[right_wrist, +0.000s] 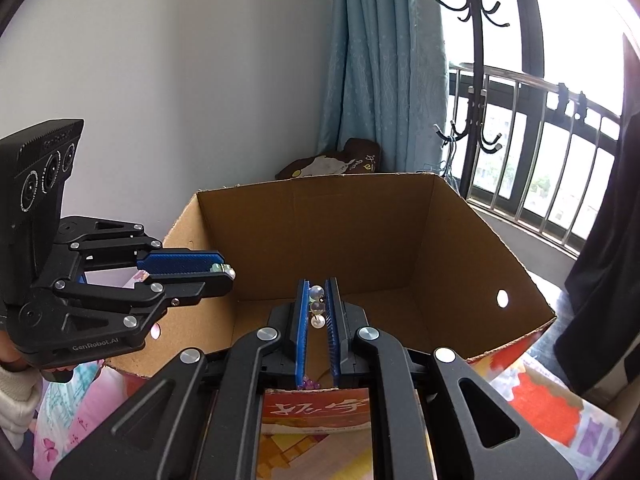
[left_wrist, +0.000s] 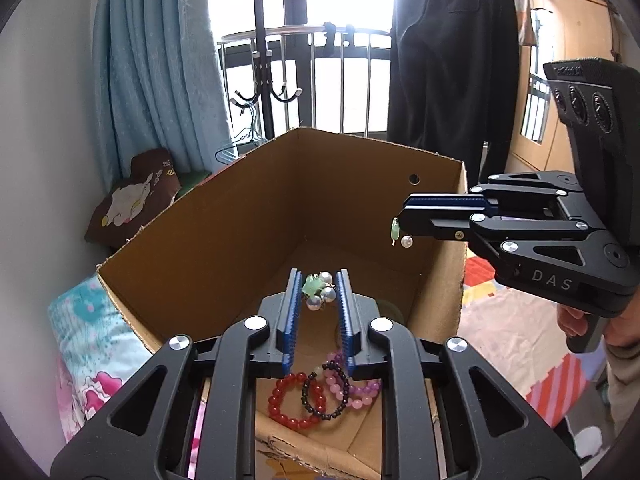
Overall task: Organize jewelry
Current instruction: 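Open both tools to drop the earrings into the box, then swing both open tools over the bed and back toward the box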
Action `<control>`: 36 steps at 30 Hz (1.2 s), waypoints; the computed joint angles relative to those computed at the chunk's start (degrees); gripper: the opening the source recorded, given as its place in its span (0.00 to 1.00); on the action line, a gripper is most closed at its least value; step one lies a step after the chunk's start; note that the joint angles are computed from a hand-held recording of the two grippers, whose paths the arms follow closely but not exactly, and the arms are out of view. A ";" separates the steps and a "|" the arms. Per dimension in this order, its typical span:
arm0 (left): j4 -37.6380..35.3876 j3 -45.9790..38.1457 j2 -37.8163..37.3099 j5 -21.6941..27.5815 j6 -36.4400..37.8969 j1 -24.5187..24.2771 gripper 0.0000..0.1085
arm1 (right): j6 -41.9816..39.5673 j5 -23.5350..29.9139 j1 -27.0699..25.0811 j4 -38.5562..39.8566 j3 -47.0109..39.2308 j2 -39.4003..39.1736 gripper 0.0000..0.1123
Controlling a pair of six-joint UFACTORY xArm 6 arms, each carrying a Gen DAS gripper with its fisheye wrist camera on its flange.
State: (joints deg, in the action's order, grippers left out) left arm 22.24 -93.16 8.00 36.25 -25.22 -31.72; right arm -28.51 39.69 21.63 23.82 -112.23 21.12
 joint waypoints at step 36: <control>16.71 -3.62 -0.36 2.65 -15.95 -7.10 0.89 | -4.29 -12.48 -4.00 6.54 23.03 -17.92 0.84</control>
State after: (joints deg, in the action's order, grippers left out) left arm 38.95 -96.78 7.64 38.91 -41.18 -38.83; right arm -32.80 27.20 17.63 30.35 -89.20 3.20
